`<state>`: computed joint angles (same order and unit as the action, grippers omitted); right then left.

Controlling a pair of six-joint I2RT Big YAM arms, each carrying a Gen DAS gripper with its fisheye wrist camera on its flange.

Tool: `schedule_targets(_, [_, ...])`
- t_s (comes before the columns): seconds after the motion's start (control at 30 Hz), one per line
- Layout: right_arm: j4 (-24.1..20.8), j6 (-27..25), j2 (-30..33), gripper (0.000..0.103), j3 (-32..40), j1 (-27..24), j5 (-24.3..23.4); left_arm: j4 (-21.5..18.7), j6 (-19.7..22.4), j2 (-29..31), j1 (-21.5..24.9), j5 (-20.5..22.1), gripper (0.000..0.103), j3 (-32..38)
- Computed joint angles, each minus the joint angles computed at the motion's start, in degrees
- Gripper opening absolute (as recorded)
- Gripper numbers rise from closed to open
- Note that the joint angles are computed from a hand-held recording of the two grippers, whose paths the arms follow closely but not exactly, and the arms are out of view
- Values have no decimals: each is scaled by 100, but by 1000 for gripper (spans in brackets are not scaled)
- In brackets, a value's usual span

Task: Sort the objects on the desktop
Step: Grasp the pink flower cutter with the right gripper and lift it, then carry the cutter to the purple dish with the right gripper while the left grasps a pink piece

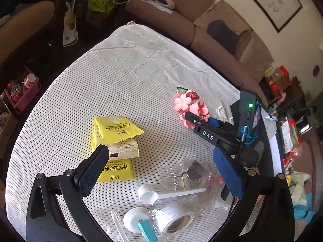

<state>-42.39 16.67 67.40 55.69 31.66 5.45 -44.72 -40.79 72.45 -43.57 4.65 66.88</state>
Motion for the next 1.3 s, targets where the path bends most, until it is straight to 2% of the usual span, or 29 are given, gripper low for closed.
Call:
schedule_targets(0.2, [-434,89,-536,50,156,-47,-150,16,-142,-55,77,111,103,-68])
schedule_targets(0.37, [-1112,159,-963,50,554,-212,-411,75,-90,-11,-28,247,103,-1])
schedule_targets(0.6, [-2226,-62,-1528,50,1271,-601,-450,80,245,247,-598,197,103,347])
schedule_targets(0.73, [-2873,-404,-1875,50,1586,-1124,-441,124,615,352,-1099,50,103,650])
schedule_targets(0.87, [-3388,-879,-2289,50,1706,-2129,-863,224,1038,474,-1550,-28,103,942])
schedule_targets(0.93, [-3674,-1252,-2437,50,1761,-2805,-1181,40,1243,608,-1649,-539,103,1146])
schedule_targets(1.0, [-3956,-1772,-2524,50,1819,-3542,-1487,-243,1274,847,-1499,-909,103,1439])
schedule_targets(1.13, [-4331,-2973,-2600,50,1826,-5265,-2361,-339,1201,1449,-831,-775,103,1927])
schedule_targets(1.2, [-4481,-3570,-2565,50,1789,-6141,-2835,-409,1406,1842,-622,-575,103,2213])
schedule_targets(1.3, [-4633,-4396,-2386,50,1675,-7176,-3341,-801,1848,2547,-540,-755,103,2818])
